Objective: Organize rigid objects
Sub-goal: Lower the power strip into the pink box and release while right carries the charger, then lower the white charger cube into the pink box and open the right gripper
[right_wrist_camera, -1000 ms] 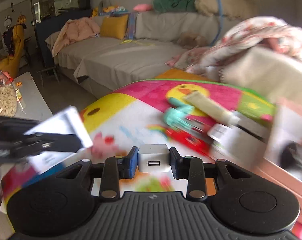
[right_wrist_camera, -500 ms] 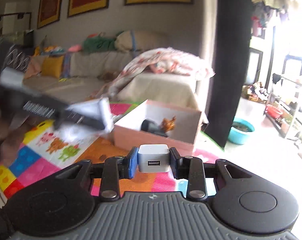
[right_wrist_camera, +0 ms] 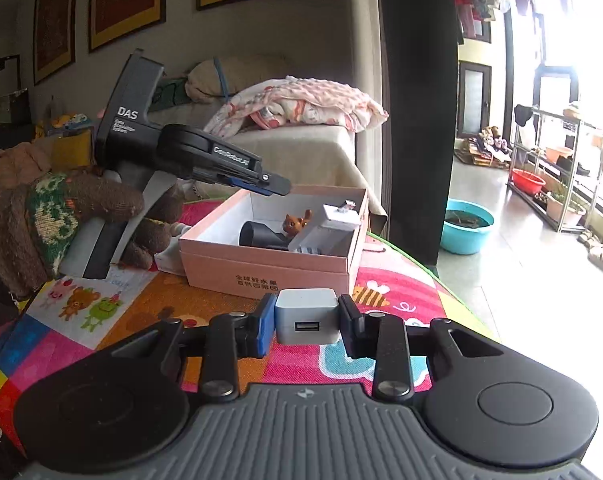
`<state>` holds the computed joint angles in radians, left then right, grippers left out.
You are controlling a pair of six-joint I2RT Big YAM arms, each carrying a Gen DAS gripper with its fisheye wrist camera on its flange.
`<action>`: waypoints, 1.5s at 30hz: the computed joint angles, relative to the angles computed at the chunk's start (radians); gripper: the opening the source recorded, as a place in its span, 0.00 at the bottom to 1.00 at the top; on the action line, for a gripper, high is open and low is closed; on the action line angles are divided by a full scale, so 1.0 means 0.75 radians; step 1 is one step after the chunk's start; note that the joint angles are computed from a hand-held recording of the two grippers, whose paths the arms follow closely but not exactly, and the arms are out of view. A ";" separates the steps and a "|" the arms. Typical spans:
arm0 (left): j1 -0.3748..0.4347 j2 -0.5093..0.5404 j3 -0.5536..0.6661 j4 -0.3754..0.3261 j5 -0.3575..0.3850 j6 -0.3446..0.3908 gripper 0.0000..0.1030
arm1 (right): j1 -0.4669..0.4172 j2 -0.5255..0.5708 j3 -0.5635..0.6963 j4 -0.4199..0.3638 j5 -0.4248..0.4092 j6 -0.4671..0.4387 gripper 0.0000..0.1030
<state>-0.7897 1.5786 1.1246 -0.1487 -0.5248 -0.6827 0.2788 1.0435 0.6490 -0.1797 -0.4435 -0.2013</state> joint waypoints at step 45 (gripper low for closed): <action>-0.084 -0.626 -0.754 -0.300 -0.478 -1.043 0.23 | 0.656 1.153 1.443 -0.779 0.270 0.297 0.70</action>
